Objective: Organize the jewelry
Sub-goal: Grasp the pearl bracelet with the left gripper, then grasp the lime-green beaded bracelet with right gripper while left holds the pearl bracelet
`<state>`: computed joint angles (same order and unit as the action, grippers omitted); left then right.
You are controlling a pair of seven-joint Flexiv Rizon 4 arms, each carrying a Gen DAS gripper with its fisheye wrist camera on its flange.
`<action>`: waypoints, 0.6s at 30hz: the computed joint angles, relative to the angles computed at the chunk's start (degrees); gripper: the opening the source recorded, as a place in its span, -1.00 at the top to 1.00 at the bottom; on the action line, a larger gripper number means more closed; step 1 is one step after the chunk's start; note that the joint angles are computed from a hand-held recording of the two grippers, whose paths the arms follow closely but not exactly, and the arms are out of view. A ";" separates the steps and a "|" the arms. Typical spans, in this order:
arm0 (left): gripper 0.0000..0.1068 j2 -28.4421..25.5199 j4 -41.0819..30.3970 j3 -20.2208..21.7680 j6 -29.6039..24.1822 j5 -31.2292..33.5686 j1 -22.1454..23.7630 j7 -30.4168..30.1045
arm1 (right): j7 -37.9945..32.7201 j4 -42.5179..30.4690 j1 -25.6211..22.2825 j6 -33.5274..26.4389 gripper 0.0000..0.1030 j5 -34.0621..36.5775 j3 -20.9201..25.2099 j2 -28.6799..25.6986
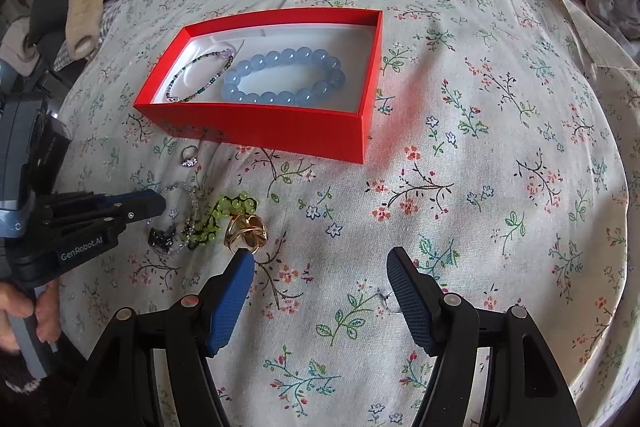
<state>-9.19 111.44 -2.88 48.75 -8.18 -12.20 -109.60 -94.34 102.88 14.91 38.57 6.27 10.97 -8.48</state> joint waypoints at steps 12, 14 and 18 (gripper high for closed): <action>0.91 3.17 1.91 -0.22 5.60 -1.48 -0.27 1.59 | 0.70 -0.92 0.48 0.01 -0.36 0.29 0.21 -0.69; 0.91 4.21 2.71 -0.16 6.80 -2.19 -0.18 2.11 | 0.94 -1.24 0.61 -0.03 -0.36 0.30 0.27 -0.92; 0.91 5.90 3.94 0.01 8.76 -2.93 0.04 2.54 | 1.64 -1.73 0.95 0.42 -0.36 0.09 0.39 -1.37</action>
